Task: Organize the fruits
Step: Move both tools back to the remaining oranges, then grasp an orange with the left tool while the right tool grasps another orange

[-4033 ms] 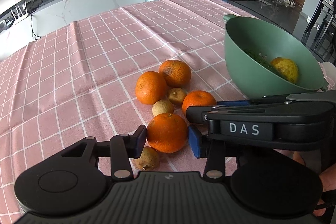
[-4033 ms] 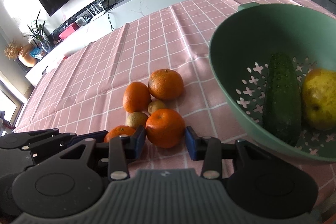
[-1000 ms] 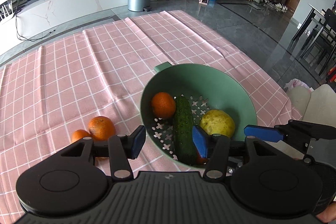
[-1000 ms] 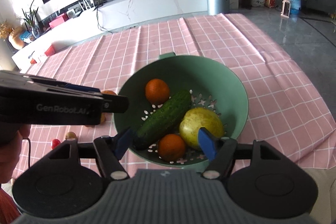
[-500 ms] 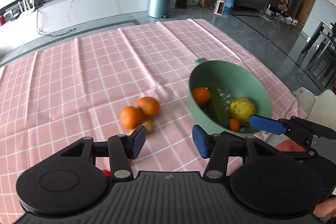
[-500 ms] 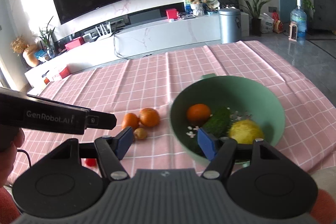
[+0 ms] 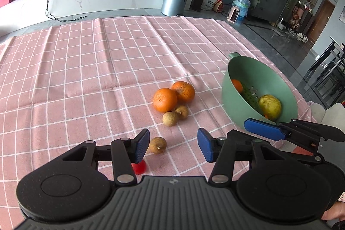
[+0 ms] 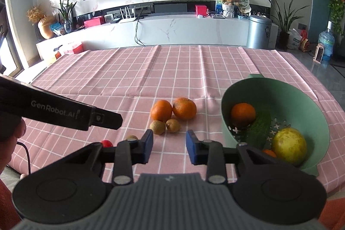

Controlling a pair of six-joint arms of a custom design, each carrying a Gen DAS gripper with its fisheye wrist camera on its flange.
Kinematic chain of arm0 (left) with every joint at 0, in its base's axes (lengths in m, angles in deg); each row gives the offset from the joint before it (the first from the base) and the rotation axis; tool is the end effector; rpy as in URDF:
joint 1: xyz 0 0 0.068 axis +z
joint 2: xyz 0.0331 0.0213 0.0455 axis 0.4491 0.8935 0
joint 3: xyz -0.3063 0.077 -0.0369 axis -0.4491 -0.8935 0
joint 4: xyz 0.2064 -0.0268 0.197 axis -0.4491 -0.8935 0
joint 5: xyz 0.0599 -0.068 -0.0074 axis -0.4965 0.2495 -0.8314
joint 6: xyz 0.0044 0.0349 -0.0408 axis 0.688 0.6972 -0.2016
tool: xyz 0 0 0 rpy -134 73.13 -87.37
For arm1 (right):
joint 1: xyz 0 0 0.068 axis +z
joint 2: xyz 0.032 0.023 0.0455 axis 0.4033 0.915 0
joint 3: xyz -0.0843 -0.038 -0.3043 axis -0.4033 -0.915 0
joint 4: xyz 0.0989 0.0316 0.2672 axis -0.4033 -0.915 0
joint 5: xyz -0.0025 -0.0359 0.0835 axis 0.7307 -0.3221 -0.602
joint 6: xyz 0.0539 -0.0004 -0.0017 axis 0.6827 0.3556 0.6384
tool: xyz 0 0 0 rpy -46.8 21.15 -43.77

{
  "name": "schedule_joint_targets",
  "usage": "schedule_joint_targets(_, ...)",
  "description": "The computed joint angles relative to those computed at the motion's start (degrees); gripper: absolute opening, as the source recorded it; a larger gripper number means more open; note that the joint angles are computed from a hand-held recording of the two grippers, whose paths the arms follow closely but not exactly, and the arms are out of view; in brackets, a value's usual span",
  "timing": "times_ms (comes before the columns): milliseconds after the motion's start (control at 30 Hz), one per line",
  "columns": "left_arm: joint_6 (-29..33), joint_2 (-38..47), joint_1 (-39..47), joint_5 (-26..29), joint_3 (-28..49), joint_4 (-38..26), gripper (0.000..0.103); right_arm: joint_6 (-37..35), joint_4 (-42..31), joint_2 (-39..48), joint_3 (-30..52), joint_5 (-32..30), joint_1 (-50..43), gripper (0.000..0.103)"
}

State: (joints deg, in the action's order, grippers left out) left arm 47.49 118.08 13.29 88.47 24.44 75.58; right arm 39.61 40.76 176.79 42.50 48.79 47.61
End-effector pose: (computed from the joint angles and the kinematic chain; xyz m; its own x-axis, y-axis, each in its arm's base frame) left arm 0.3700 -0.1004 0.1099 -0.7394 0.2312 -0.6323 0.4642 0.8554 -0.2299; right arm 0.2630 0.1083 0.1078 -0.6413 0.0137 -0.7672 -0.0773 0.9936 0.0824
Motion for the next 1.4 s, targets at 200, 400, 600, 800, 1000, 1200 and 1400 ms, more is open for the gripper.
schedule_joint_targets(200,-0.4,4.1,1.0,1.3,2.0,1.7,0.059,0.8,0.2,5.9,3.7,0.7,0.5,0.029)
schedule_joint_targets(400,-1.3,8.0,0.2,2.1,7.3,0.5,0.059,0.2,-1.0,9.6,7.5,0.7,-1.0,0.029)
schedule_joint_targets(600,-1.0,12.1,-0.2,3.0,13.8,-2.9,0.059,-7.8,-3.4,11.2,12.0,1.7,-1.9,0.029)
schedule_joint_targets(800,-1.0,17.2,-0.6,3.0,20.8,-8.1,0.059,-21.9,-9.2,12.5,17.3,-3.7,-6.4,0.029)
schedule_joint_targets(1000,-2.1,20.9,-0.9,3.2,25.6,-11.4,0.059,-37.9,-17.1,13.6,23.0,-10.3,-10.7,0.029)
schedule_joint_targets(1200,-2.2,23.3,-1.2,2.3,28.8,-13.8,0.06,-47.5,-24.6,15.6,27.8,-13.7,-13.2,0.029)
schedule_joint_targets(1400,-3.8,24.6,-0.2,5.4,30.4,-14.7,0.05,-52.9,-28.5,19.0,32.2,-15.1,-14.0,0.03)
